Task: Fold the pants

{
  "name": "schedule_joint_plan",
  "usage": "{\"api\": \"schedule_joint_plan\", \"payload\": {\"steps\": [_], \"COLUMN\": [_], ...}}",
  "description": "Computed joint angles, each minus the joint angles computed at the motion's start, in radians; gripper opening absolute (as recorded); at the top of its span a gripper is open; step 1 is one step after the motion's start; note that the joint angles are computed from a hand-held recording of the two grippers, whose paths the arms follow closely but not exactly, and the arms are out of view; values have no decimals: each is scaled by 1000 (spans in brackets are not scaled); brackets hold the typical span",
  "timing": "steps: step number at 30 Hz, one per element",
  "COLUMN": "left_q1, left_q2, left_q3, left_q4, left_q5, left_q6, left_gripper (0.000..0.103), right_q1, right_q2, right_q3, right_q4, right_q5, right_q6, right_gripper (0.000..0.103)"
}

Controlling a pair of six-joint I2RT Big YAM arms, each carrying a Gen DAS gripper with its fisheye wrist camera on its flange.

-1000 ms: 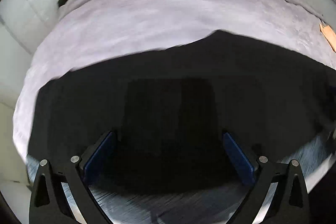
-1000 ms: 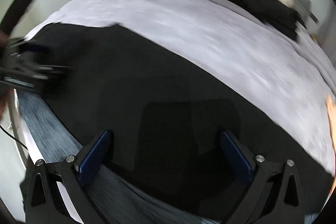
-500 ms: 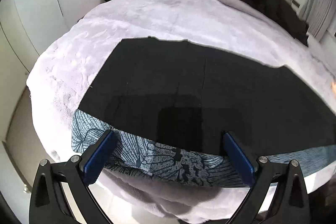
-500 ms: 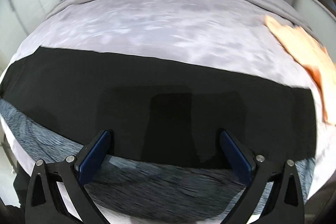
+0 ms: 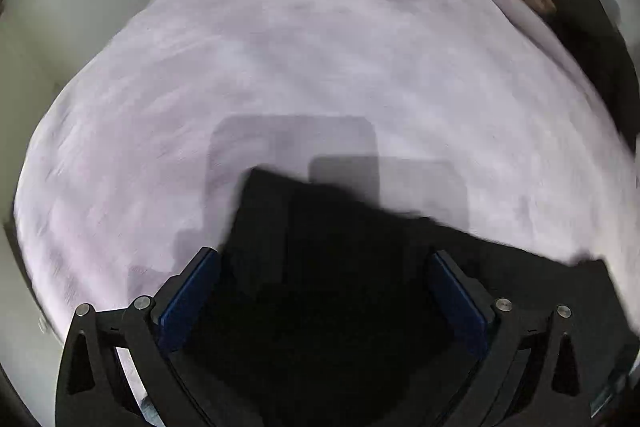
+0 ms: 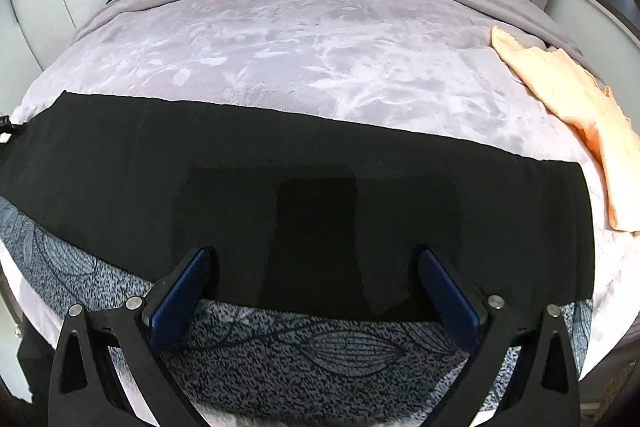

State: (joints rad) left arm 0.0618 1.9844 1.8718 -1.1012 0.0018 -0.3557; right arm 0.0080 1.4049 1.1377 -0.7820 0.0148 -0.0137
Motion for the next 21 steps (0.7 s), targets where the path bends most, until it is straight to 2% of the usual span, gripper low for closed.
{"api": "schedule_joint_plan", "payload": {"steps": [1,2,5,8,11,14,16,18,19,21], "left_q1": [7,-2,-67,-181,-353,-470,-528,-568,-581,-590], "left_q2": [-38,-89,-218,-281,-259,-211,-169,-119,-116,-121], "left_q3": [-44,-98,-228,-295,-278,-238,-205,-178,-191,-199], "left_q4": [17,39,101,153,169,170,147,109,122,147], "left_q5": [10,-35,-107,-48,-69,-54,-90,-162,-205,-240], "left_q6": [-33,-60,-62,-47,-6,25,41,41,35,12], "left_gripper": [103,103,103,103,103,103,103,103,103,103], "right_q1": [0,2,33,116,204,236,212,169,137,98], "right_q2": [-4,-9,-45,-59,-38,-16,-43,-70,-84,-96], "right_q3": [4,7,8,11,10,-7,-50,-80,-94,-111], "right_q4": [-13,-23,-14,22,33,9,43,55,60,71], "right_q5": [15,31,35,-39,-105,-85,-92,-92,-113,-105], "right_q6": [7,19,38,24,-35,-74,-88,-90,-87,-96], "right_gripper": [103,103,103,103,103,103,103,103,103,103]}}
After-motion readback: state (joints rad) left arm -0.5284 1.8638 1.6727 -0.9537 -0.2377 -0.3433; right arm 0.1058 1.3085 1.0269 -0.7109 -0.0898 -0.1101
